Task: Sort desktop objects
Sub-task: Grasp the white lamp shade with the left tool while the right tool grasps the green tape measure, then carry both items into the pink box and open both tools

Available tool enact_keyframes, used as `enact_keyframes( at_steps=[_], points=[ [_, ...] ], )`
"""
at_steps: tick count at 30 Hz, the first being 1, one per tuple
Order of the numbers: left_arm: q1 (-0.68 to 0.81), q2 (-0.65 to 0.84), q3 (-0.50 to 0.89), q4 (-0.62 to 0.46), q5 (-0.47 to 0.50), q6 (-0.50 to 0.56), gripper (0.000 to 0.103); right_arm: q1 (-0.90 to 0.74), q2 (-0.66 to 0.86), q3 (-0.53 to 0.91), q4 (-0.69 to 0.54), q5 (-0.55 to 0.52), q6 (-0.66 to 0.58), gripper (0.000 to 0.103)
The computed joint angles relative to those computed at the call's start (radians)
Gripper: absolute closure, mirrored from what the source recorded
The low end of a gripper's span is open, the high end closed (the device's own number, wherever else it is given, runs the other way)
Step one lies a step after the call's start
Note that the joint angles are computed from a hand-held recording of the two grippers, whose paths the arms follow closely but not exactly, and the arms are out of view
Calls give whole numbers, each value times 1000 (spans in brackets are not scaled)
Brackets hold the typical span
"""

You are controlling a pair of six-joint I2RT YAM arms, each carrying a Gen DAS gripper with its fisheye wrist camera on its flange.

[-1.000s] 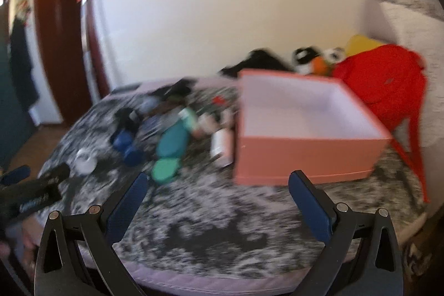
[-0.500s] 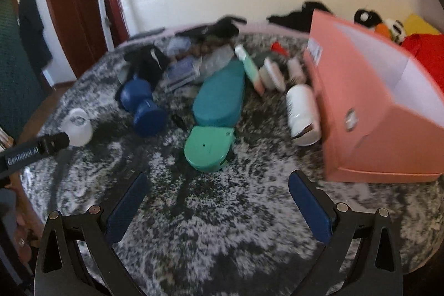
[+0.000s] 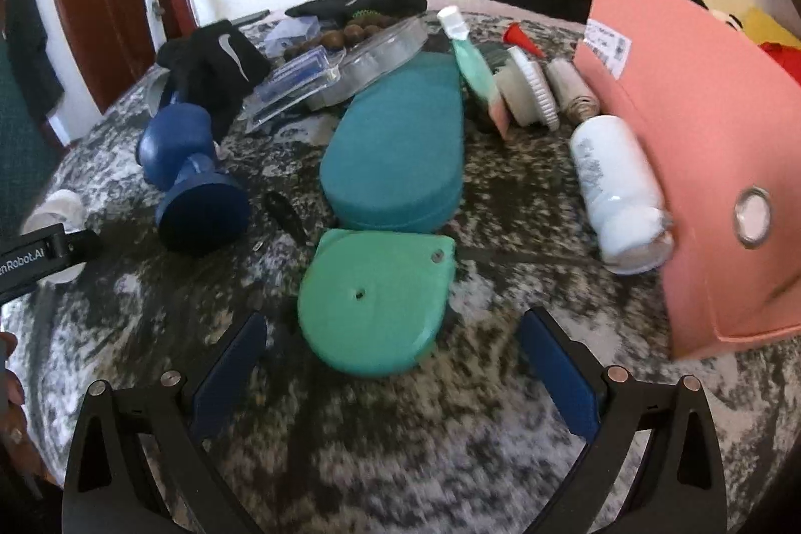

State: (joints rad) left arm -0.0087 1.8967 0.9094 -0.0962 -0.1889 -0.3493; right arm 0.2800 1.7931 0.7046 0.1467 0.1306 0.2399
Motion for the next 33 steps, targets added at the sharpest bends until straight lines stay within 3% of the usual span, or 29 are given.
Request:
enact_keyframes(
  at_steps=[5, 6, 8, 9, 10, 11, 21, 28, 33],
  points=[
    [13, 53, 44, 11, 3, -7, 1, 8, 54, 44, 29, 35, -16, 1],
    [15, 58, 48, 15, 1, -7, 1, 5, 58, 47, 35, 29, -17, 3],
    [13, 54, 38, 39, 0, 1, 6, 4, 57, 42, 53, 24, -27, 18],
    [11, 48, 29, 51, 0, 8, 20, 4, 54, 40, 59, 25, -32, 23],
    [6, 36, 18, 61, 1, 16, 39, 4, 51, 38, 61, 22, -40, 38],
    [2, 25, 7, 71, 2, 25, 40, 3, 47, 38, 62, 9, -48, 40],
    [-66, -188, -153, 84, -16, 54, 41, -19, -117, -62, 2, -78, -61, 40],
    [-182, -430, -287, 3, -77, 19, 41, 0, -383, -206, -98, -75, -68, 40],
    [-310, -605, -367, -92, -134, -43, 41, 7, -654, -317, -237, -74, -61, 40]
  ],
)
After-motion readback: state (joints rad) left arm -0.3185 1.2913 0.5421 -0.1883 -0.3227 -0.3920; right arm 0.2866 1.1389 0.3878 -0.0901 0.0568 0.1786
